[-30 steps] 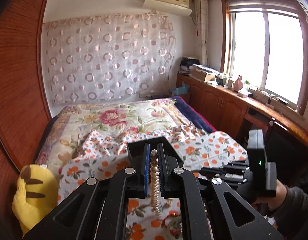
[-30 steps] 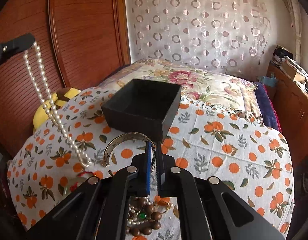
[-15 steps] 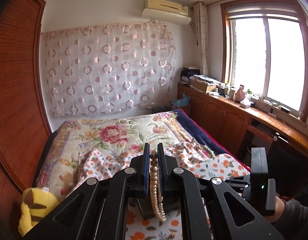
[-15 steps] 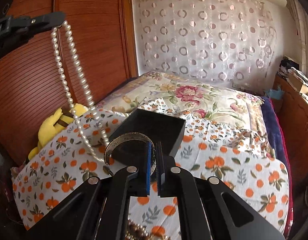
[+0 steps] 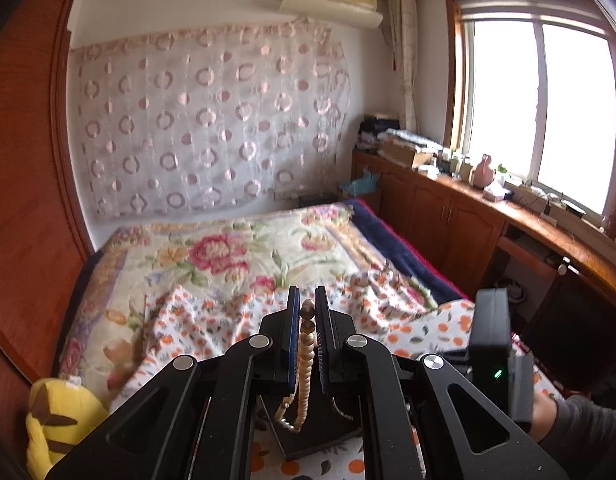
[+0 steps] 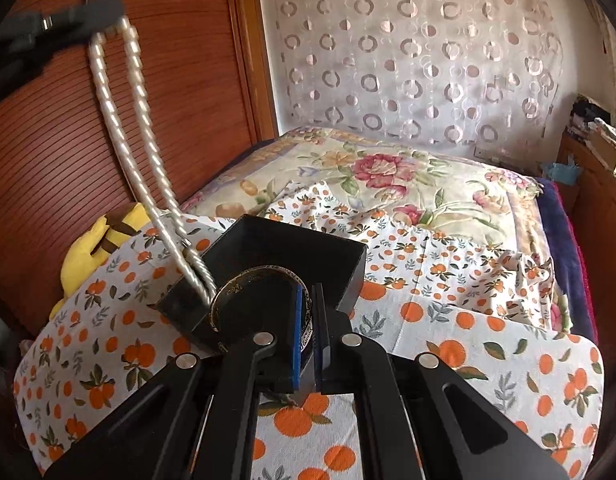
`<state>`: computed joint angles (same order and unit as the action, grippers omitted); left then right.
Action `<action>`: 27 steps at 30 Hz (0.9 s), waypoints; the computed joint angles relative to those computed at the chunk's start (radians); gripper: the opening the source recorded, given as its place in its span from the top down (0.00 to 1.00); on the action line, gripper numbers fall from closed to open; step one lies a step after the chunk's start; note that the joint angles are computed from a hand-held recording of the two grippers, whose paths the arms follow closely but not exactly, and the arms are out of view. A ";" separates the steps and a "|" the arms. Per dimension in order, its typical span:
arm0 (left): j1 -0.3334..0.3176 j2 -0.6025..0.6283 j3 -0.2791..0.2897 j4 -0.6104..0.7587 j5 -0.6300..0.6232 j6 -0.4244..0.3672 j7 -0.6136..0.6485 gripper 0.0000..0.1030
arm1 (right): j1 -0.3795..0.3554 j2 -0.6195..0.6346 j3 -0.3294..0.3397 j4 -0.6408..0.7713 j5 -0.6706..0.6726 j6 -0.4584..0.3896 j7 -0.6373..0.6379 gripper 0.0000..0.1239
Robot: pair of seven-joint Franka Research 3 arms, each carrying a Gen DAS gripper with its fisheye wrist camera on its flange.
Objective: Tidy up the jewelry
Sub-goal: 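Lift the pearl necklace with the left tool into the black box while the right tool carries the bangle there, then open both tools inside the box and withdraw them toward the pile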
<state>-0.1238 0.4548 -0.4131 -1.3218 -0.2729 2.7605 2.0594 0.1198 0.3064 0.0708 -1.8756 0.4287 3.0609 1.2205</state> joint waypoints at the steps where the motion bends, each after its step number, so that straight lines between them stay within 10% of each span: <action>1: -0.004 0.012 0.007 0.008 0.006 -0.011 -0.009 0.93 | 0.001 0.007 -0.001 0.008 -0.002 -0.006 0.000 0.96; 22: -0.048 0.144 0.061 0.067 0.151 -0.101 -0.125 0.93 | 0.056 -0.042 -0.064 -0.062 -0.082 -0.008 0.045 0.94; 27: -0.005 0.090 0.022 -0.030 0.114 -0.055 -0.088 0.73 | 0.073 -0.104 -0.080 -0.150 -0.119 0.031 0.099 0.94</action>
<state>-0.1290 0.5453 -0.3908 -1.3514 -0.1587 2.7060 1.9714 0.1929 0.2024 -0.0095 -2.0255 0.3098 3.0916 1.3191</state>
